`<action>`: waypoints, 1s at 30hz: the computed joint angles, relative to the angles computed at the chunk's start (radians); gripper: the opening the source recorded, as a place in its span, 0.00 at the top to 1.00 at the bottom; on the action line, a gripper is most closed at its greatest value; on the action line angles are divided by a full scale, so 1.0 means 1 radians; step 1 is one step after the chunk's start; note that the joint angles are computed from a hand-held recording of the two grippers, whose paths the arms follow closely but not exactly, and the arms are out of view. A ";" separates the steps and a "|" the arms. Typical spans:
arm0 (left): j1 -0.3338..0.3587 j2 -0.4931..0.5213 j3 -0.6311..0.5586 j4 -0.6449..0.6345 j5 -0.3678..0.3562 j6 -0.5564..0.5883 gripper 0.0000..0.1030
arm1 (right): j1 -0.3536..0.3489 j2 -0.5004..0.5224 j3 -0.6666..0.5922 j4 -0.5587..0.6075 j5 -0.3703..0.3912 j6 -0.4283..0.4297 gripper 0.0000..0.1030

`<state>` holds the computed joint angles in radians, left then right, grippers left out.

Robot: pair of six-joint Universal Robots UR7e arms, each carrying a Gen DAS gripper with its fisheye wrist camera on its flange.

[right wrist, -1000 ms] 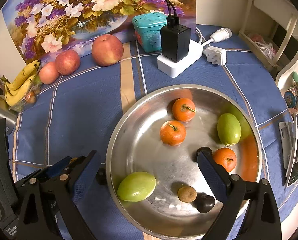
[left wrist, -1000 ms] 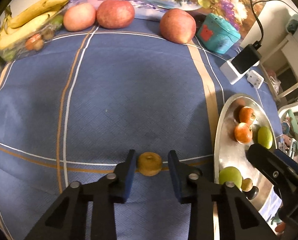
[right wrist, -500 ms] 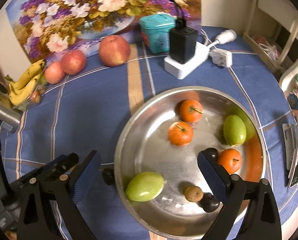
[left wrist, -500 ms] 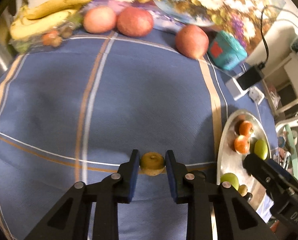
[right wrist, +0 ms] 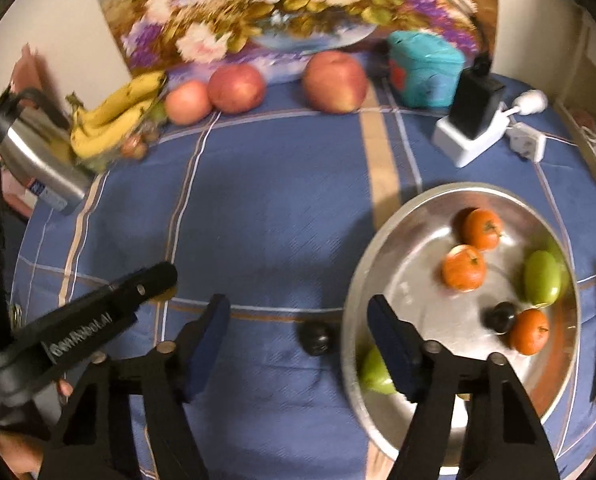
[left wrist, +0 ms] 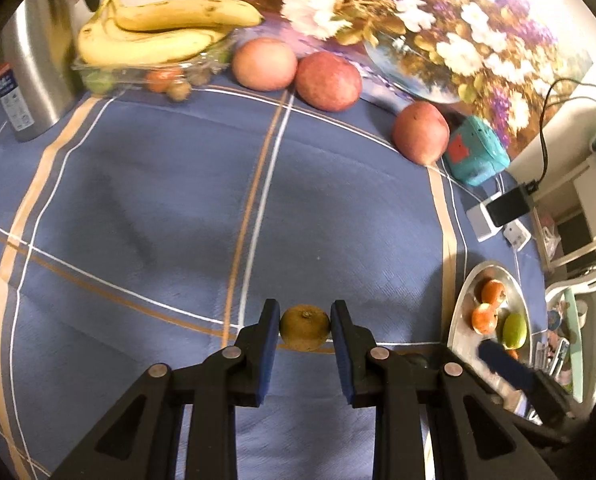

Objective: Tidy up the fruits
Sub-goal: 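Close the left tool on the kiwi while the right tool grasps the dark plum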

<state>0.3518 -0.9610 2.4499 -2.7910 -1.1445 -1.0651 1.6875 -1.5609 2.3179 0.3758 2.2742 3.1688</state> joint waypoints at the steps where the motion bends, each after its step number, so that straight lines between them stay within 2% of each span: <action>1: 0.001 -0.009 0.005 -0.002 0.002 -0.003 0.73 | 0.004 0.022 -0.002 -0.001 0.006 0.004 0.43; 3: 0.002 -0.022 0.013 -0.007 0.004 -0.007 0.73 | -0.001 0.050 -0.006 -0.006 0.015 0.003 0.51; 5: 0.005 -0.031 0.019 -0.013 0.004 -0.010 0.73 | -0.006 0.076 -0.009 -0.008 0.023 0.009 0.52; 7: 0.010 -0.036 0.024 -0.021 0.002 -0.011 0.73 | -0.011 0.106 -0.014 -0.011 0.039 0.011 0.57; 14: 0.017 -0.040 0.030 -0.046 -0.007 -0.005 0.73 | -0.003 0.181 -0.021 -0.008 0.107 0.024 0.60; 18: 0.018 -0.041 0.031 -0.052 -0.010 -0.002 0.73 | 0.029 0.245 -0.034 -0.009 0.170 0.036 0.61; 22: 0.021 -0.043 0.031 -0.057 -0.010 0.002 0.73 | 0.048 0.302 -0.041 -0.008 0.230 0.050 0.68; 30: 0.024 -0.043 0.030 -0.056 -0.010 0.005 0.73 | 0.087 0.393 -0.057 0.004 0.329 0.072 0.77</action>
<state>0.3759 -1.0042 2.4800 -2.8471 -1.1548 -1.0598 1.7745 -1.1684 2.2608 0.3799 2.6037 3.2407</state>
